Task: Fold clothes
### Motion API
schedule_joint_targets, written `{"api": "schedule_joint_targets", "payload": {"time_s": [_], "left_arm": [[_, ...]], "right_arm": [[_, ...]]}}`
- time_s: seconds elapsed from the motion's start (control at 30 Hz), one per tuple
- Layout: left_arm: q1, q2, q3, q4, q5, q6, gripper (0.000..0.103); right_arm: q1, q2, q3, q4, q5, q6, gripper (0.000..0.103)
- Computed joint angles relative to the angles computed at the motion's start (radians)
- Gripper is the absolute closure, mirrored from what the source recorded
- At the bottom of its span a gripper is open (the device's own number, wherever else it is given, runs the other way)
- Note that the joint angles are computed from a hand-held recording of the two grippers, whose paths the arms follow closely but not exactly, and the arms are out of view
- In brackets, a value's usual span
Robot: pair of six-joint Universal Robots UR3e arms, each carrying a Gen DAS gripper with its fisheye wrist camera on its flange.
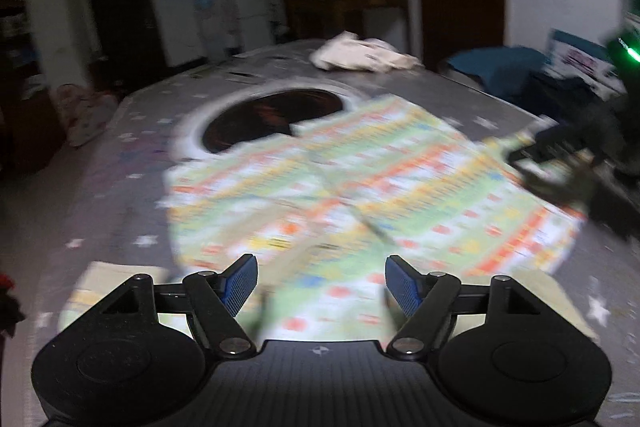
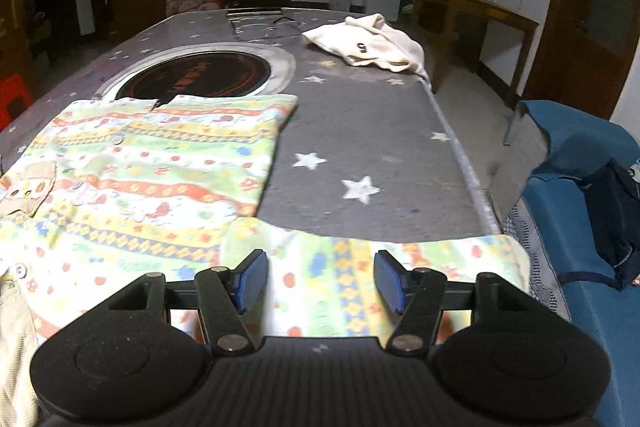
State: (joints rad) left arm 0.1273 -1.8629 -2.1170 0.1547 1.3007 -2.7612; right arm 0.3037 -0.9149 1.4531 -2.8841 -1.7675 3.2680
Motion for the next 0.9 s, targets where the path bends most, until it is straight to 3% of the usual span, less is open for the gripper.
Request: {"api": "schedule_joint_targets", "payload": {"time_s": [0.3,0.5,0.57,0.73,0.9], "left_arm": [[0.136,-0.053,0.056,-0.009,0.094,-0.006,0.040],[0.174,-0.104,0.074,-0.024,0.081,0.057,0.056],[0.182,-0.108,0.075,-0.022,0.062,0.069,0.070],[0.218,-0.102,0.067,-0.026,0.019,0.066,0.093],[0.282,-0.055,0.018,0.005,-0.006,0.003,0.098]], "right_arm": [[0.020,0.016,-0.015,0.003,0.001,0.013,0.033],[0.021,0.019,-0.019,0.008,-0.005,0.018,0.030],[0.023,0.020,-0.021,0.011,-0.009,0.020,0.030],[0.026,0.022,-0.030,0.022,-0.019,0.017,0.028],[0.029,0.030,-0.040,0.027,-0.025,0.019,0.027]]}}
